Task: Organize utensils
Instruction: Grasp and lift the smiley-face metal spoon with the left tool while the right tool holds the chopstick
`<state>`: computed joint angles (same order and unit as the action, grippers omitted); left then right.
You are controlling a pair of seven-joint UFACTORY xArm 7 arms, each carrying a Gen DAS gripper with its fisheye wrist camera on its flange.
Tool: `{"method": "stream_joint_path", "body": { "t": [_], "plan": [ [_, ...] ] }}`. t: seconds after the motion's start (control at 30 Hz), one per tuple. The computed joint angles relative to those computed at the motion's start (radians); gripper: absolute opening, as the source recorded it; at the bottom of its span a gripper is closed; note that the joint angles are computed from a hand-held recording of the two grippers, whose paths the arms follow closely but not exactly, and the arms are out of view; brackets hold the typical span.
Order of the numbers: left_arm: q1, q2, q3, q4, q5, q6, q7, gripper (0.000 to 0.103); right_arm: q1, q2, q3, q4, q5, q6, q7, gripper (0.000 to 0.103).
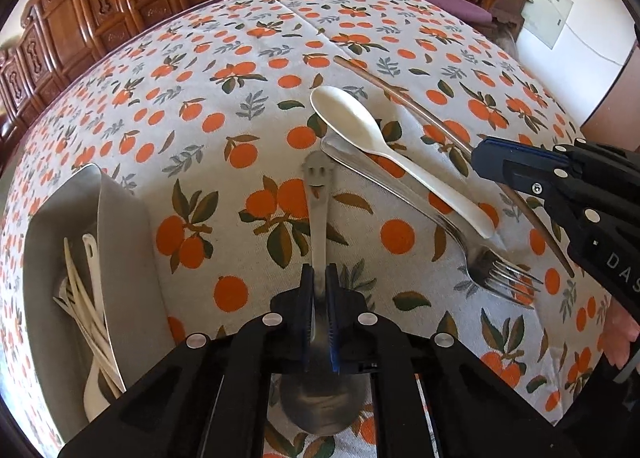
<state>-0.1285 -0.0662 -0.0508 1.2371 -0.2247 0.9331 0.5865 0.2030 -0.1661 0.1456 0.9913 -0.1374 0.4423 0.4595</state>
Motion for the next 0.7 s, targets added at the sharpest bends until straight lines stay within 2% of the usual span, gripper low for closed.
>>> {"method": "stream_joint_path", "body": {
  "t": [0.27, 0.7],
  "plan": [
    [0.022, -0.068, 0.030, -0.039, -0.060, 0.004, 0.025, 0.005, 0.026, 0.017, 0.011, 0.025, 0.015, -0.007, -0.022, 0.006],
    [0.049, -0.126, 0.074, -0.034, -0.145, -0.002, 0.064, 0.005, 0.060, 0.029, 0.031, 0.061, -0.022, 0.006, -0.014, 0.006]
  ]
}}
